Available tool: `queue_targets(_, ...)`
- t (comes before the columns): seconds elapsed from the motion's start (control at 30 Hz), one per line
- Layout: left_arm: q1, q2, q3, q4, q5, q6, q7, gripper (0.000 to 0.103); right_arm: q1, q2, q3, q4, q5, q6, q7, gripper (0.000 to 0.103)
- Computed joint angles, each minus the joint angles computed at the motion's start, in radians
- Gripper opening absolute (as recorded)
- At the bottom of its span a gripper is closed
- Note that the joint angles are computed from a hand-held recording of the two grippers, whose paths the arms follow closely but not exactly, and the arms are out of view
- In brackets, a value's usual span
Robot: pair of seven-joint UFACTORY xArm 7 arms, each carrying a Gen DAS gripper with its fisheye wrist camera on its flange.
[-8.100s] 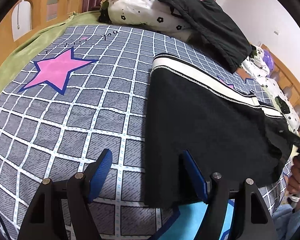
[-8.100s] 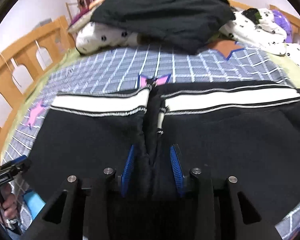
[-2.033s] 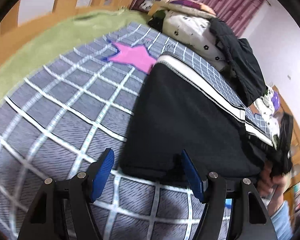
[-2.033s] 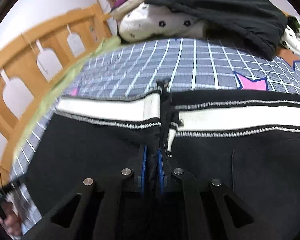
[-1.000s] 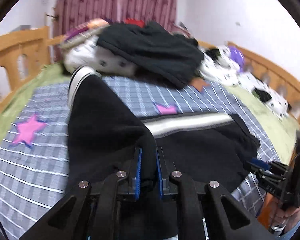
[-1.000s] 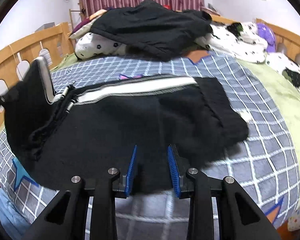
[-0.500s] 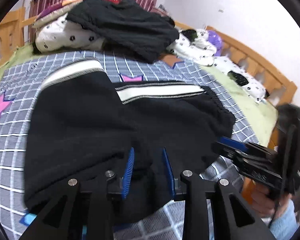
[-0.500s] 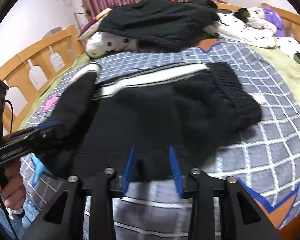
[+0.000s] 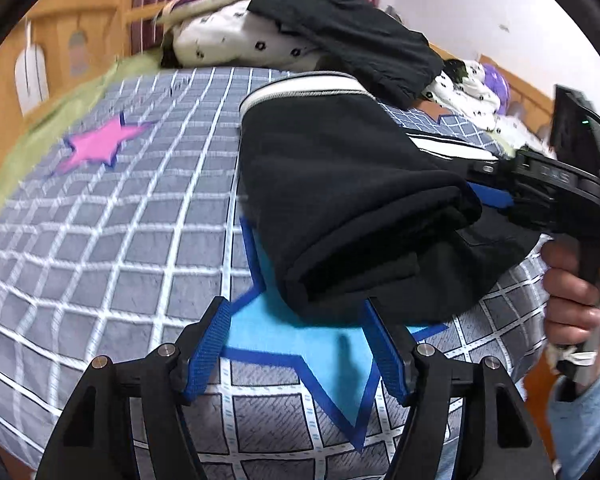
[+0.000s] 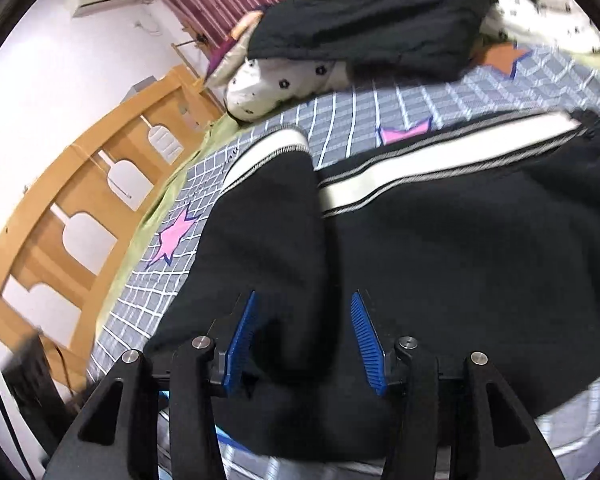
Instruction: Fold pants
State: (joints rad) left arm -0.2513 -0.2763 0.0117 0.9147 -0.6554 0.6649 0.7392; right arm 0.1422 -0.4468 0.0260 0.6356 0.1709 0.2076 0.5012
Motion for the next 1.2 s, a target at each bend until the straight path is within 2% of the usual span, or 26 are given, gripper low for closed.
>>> queue_targets(0.13,-0.017,0.037,0.016,0.026,-0.09,0.053,0.042,0.065,0.077,0.099,-0.06,0.068,0.089,0.012,-0.043,0.047)
queue_targets(0.17,-0.015,0.048,0.01,0.031,-0.098,0.058,0.043,0.065,0.106,0.116,-0.082,0.084,0.126,0.015,-0.08,0.041)
queue_targets(0.2,-0.014,0.059,0.003,0.035,-0.108,0.059,0.046,0.065,0.094,0.125,-0.069,0.096,0.121,0.021,-0.083,0.038)
queue_targets(0.23,-0.012,0.063,-0.004,0.029,-0.117,0.052,0.054,0.065,0.056,0.128,-0.034,0.106,0.077,0.029,-0.07,0.024)
queue_targets(0.27,-0.011,0.06,-0.013,0.019,-0.123,0.039,0.057,0.065,0.047,0.126,-0.024,0.112,0.054,0.031,-0.088,0.018)
queue_targets(0.33,-0.015,0.053,-0.023,-0.007,-0.142,-0.002,0.081,0.065,0.076,0.092,-0.046,0.107,0.062,0.015,-0.18,0.017)
queue_targets(0.43,-0.03,0.037,-0.03,-0.025,-0.156,-0.019,0.109,0.066,0.059,0.026,-0.045,0.097,0.049,0.008,-0.218,0.016)
queue_targets(0.57,-0.046,0.032,-0.053,-0.025,-0.13,-0.032,0.079,0.066,0.005,-0.062,-0.038,0.074,0.001,-0.01,-0.236,0.015)
queue_targets(0.7,-0.083,0.035,-0.076,-0.022,-0.103,-0.078,0.038,0.066,-0.054,-0.168,-0.062,0.045,-0.044,0.046,-0.271,0.015)
queue_targets(0.9,-0.135,0.036,-0.065,-0.009,-0.181,-0.043,0.099,0.069,-0.3,-0.397,-0.083,-0.089,-0.147,0.112,-0.274,0.015)
queue_targets(0.97,-0.139,0.041,-0.073,0.0,-0.176,-0.015,0.101,0.069,-0.331,-0.414,-0.159,-0.131,-0.133,0.157,-0.288,0.015)
queue_targets(1.0,-0.139,0.039,-0.085,-0.002,-0.159,-0.023,0.091,0.069,-0.352,-0.402,-0.166,-0.142,-0.135,0.176,-0.29,0.015)
queue_targets(1.07,-0.144,0.022,-0.098,-0.016,-0.134,-0.05,0.087,0.066,-0.402,-0.358,-0.158,-0.167,-0.143,0.219,-0.275,0.018)
queue_targets(1.13,-0.152,-0.007,-0.082,-0.025,-0.13,-0.028,0.12,0.066,-0.398,-0.389,-0.176,-0.216,-0.129,0.188,-0.292,0.022)
queue_targets(1.2,-0.157,-0.033,-0.059,-0.033,-0.145,-0.016,0.164,0.066,-0.442,-0.429,-0.129,-0.209,-0.149,0.224,-0.27,0.023)
